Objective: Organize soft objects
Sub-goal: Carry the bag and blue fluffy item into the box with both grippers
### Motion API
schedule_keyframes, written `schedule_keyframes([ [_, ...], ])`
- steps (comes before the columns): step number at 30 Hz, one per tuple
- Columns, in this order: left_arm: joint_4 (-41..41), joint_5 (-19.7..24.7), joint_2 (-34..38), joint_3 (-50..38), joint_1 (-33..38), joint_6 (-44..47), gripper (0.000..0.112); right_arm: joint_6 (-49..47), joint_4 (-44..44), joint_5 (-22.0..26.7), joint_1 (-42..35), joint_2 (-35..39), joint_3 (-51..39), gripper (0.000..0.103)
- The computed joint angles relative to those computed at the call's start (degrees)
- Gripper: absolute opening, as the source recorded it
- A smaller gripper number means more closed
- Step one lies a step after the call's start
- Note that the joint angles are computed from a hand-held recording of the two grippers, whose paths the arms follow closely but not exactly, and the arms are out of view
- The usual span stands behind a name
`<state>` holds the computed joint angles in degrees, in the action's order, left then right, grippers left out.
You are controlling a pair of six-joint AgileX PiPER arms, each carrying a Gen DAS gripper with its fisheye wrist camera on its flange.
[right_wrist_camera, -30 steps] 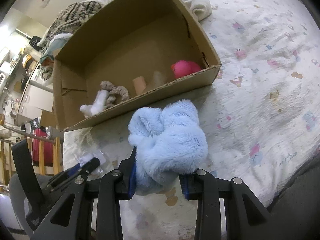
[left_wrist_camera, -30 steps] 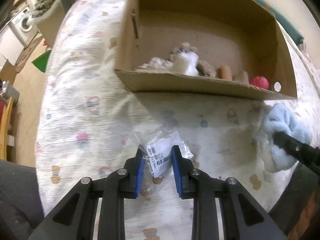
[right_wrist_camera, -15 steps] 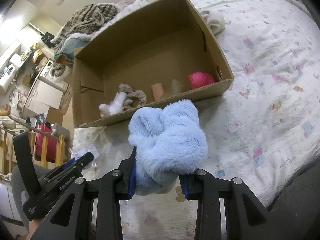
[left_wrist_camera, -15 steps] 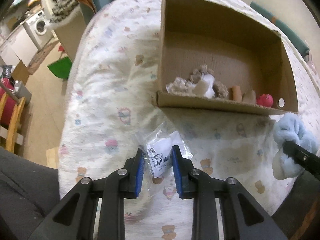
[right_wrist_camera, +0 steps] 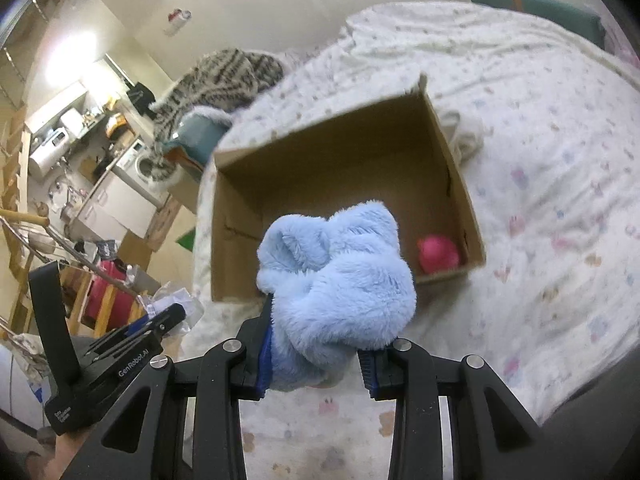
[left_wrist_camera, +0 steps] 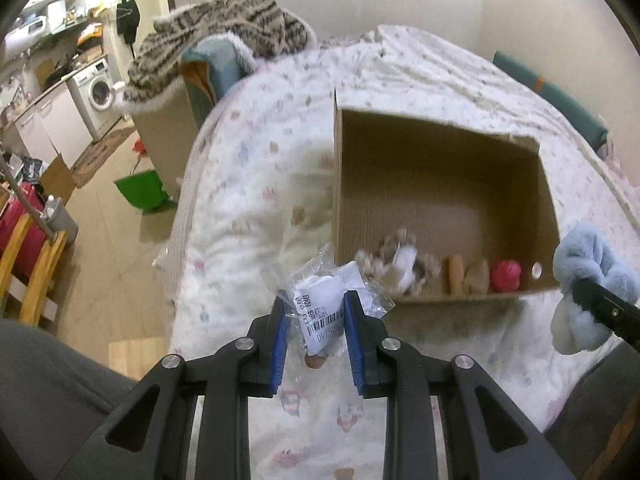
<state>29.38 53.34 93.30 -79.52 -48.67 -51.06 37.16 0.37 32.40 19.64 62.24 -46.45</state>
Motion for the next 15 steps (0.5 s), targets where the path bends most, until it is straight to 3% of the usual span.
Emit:
schedule_keyframes([
  [9,-2.0,0.5,2.93,-8.7,2.32,5.43,0.023,-7.49,4.15,0.27,-5.43,2.84,-5.23,0.036],
  [15,-9.37,-0.95,7.53,-14.11,5.3,13.01,0.023,-12.3,6.87,-2.85,-10.39,4.75,-5.73,0.036],
])
